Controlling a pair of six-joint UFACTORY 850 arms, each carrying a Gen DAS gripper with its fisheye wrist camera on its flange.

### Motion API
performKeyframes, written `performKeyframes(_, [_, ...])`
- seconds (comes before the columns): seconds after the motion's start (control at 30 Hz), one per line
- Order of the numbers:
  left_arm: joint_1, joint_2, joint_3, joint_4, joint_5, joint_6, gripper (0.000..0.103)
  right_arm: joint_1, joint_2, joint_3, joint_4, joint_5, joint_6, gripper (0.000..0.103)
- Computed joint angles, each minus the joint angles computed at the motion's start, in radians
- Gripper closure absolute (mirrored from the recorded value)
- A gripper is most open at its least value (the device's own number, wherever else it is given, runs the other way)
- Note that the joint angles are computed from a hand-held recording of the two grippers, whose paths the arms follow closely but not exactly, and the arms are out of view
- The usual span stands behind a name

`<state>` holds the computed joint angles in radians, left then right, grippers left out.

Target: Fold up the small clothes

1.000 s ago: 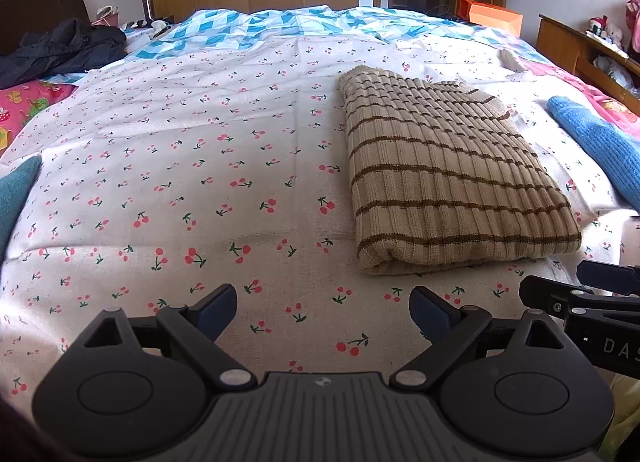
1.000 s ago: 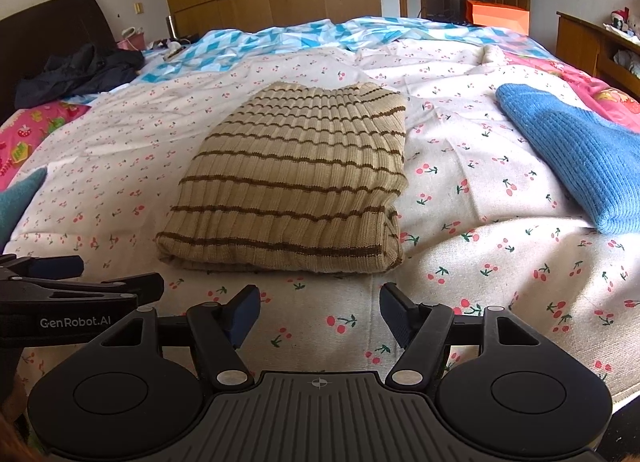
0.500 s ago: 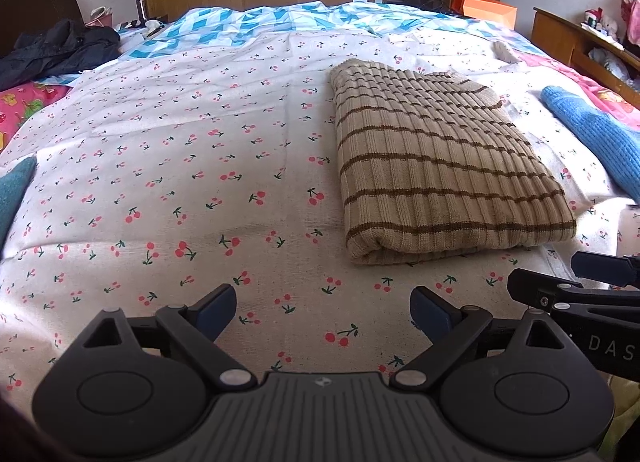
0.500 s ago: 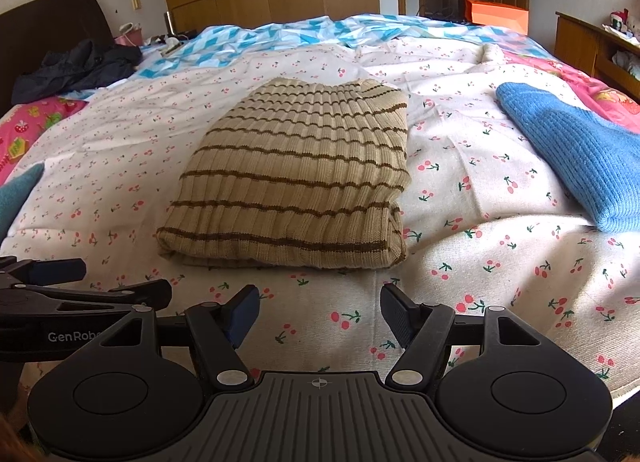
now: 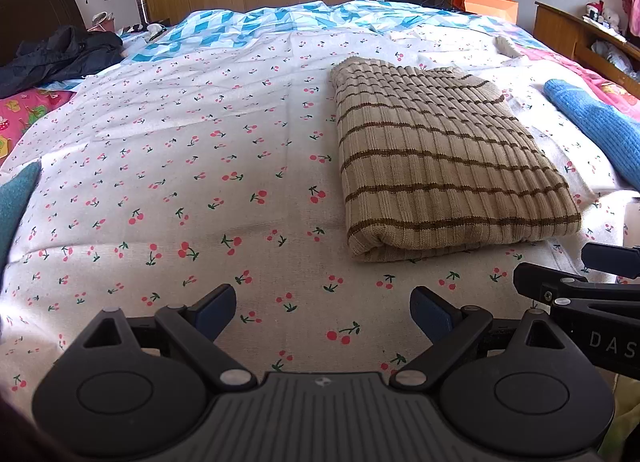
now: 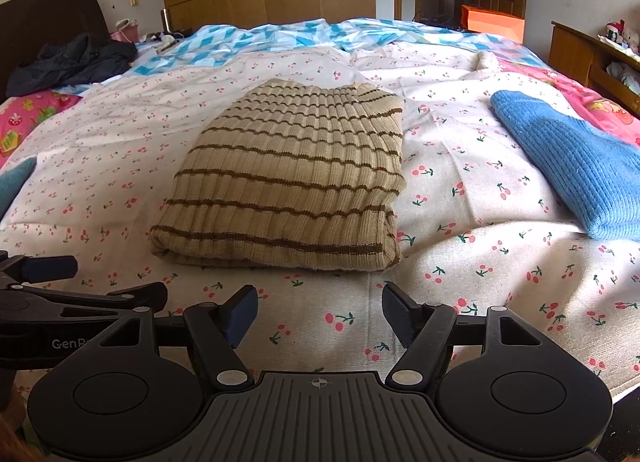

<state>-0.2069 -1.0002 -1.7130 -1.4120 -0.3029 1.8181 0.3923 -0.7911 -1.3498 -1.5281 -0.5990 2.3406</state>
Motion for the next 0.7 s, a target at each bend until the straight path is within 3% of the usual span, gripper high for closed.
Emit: performKeyframes(0.7, [-0.006, 0.001, 0.003, -0.003, 0.022, 0.012, 0.005, -0.001, -0.005, -0.006, 0.026, 0.002, -0.024, 0.032])
